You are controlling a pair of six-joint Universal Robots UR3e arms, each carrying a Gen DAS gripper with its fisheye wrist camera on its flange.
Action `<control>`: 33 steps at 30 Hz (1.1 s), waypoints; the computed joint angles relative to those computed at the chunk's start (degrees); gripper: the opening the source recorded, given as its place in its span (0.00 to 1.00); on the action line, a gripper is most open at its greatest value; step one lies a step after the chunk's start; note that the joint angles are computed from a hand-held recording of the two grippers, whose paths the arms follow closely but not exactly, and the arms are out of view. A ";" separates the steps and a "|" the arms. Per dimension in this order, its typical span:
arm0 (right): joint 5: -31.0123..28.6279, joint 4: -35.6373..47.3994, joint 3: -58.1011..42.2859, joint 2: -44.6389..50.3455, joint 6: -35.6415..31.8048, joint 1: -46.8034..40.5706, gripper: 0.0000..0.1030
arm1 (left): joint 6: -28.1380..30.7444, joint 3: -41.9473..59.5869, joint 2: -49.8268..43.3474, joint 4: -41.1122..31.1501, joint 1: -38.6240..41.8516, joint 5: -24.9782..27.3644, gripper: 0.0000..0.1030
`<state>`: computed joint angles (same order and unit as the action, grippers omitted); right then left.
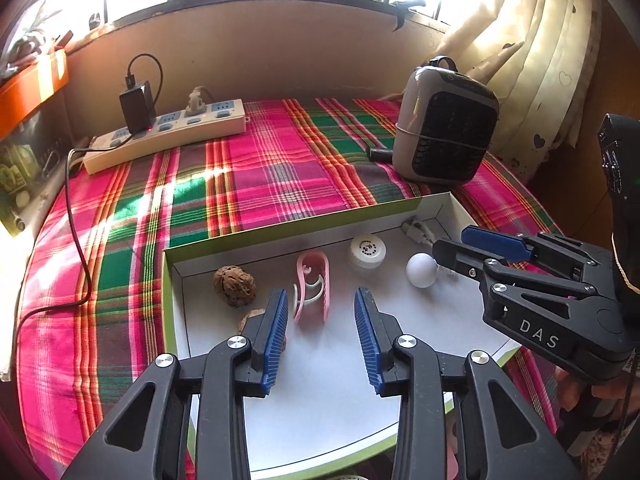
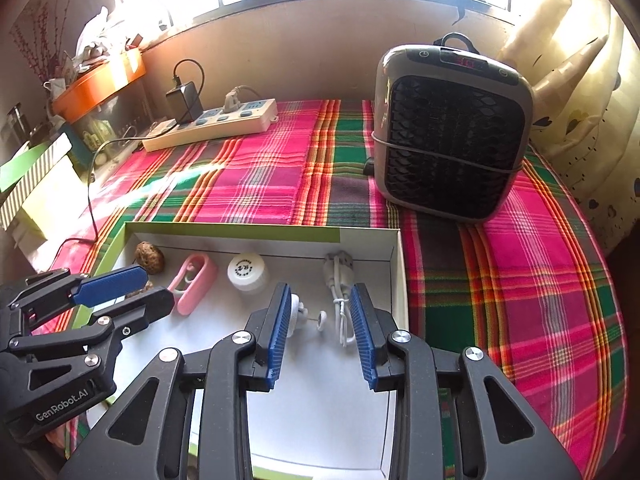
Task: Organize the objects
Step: 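Lower into the box and open the left gripper while the right gripper releases the cable, then withdraw both grippers from the box toward the remaining items beside it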
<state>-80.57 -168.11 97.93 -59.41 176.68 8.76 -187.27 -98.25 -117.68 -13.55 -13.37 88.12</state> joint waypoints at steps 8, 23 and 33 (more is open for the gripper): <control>0.67 -3.33 6.10 -4.35 -0.03 -0.27 0.36 | -0.77 -4.76 3.94 2.11 -1.06 1.17 0.33; 2.01 -9.29 16.95 -12.45 0.30 -0.79 0.37 | -2.79 -15.17 11.89 7.17 -2.43 2.46 0.34; 1.82 -13.14 23.61 -16.49 -0.16 -0.82 0.37 | -3.95 -23.41 17.10 10.47 -2.04 2.23 0.35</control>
<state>-78.75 -181.25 121.55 -75.90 176.51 7.94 -191.23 -121.66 -100.58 -3.08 -15.41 90.35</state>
